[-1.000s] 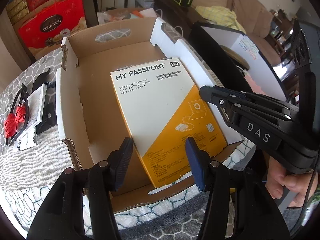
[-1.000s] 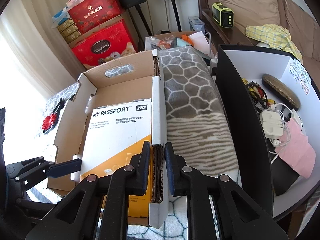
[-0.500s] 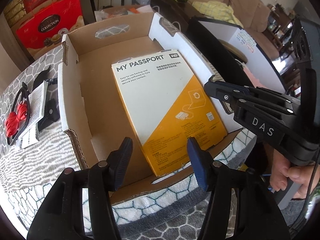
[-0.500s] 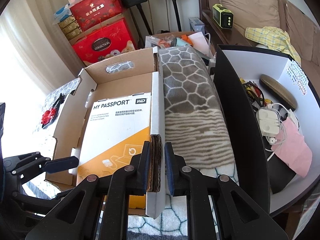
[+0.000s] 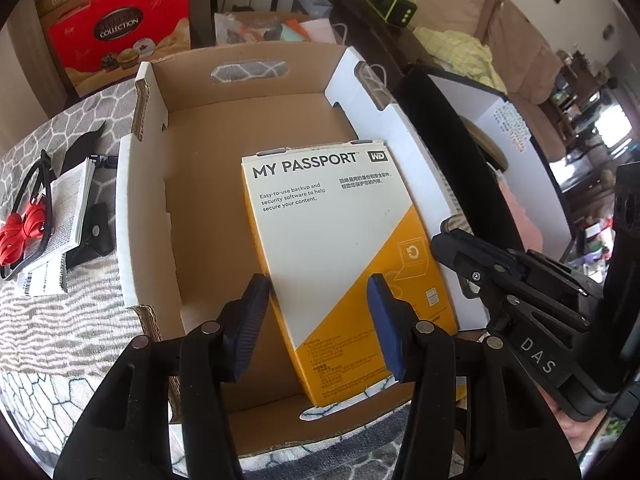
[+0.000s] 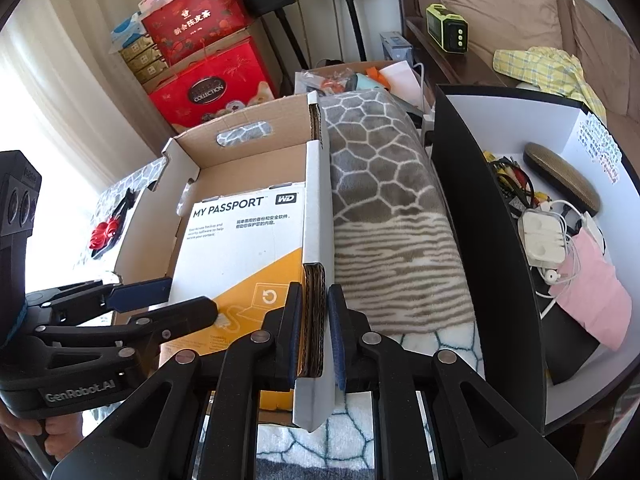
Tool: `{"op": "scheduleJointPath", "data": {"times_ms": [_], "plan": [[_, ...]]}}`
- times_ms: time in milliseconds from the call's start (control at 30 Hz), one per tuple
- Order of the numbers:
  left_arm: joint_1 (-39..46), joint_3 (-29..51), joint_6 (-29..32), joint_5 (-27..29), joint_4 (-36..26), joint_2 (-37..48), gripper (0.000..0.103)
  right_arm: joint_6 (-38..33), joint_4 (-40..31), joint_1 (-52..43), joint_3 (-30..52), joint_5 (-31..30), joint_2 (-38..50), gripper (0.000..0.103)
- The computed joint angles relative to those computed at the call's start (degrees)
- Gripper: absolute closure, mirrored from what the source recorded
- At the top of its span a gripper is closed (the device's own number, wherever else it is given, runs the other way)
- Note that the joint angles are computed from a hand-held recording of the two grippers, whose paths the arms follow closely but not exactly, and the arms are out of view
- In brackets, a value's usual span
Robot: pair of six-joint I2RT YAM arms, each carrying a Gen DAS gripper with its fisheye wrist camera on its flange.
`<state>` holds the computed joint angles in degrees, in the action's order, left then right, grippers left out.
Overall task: Organize objects
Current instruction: 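Lower the box flat into the tray and open the left gripper, then withdraw the left gripper and move it over the red cable bundle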
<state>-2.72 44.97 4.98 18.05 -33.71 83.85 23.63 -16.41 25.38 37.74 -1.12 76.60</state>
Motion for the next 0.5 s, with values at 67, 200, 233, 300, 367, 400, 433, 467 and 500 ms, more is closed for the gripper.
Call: {"op": "scheduleJointPath", "data": {"times_ms": [67, 200, 233, 300, 367, 400, 433, 467, 500], "plan": [[2.2, 0.3, 0.8, 3.2, -1.6, -0.4, 0.048, 0.1, 0.2, -0.1, 0.0, -0.1, 0.1, 0.09], [4.8, -0.7, 2.0, 3.7, -2.3, -5.5, 0.04, 0.2, 0.7, -0.1, 0.5, 0.6, 0.9, 0.088], [5.2, -0.8, 2.3, 3.1, -2.6, -6.8, 0.039, 0.2, 0.9, 0.0, 0.9, 1.1, 1.4, 0.088], [6.1, -0.8, 3.0, 2.4, -3.2, -8.5, 0.039, 0.1, 1.3, -0.1, 1.2, 1.4, 2.0, 0.088], [7.4, -0.8, 3.9, 2.1, -3.9, -9.7, 0.039, 0.1, 1.9, 0.2, 1.7, 2.3, 2.8, 0.087], [8.0, -1.0, 4.2, 1.7, -4.1, -10.3, 0.039, 0.1, 2.0, 0.4, 2.0, 2.8, 3.2, 0.087], [8.7, -1.2, 4.7, 1.6, -4.1, -10.9, 0.039, -0.1, 2.0, 0.5, 2.4, 3.1, 3.7, 0.087], [9.4, -1.4, 5.4, 1.7, -4.1, -11.2, 0.039, -0.3, 2.1, 0.6, 2.8, 3.5, 4.2, 0.087], [10.4, -1.6, 6.1, 1.9, -4.3, -11.7, 0.038, -0.6, 2.2, 0.8, 3.2, 3.8, 4.6, 0.087]]}}
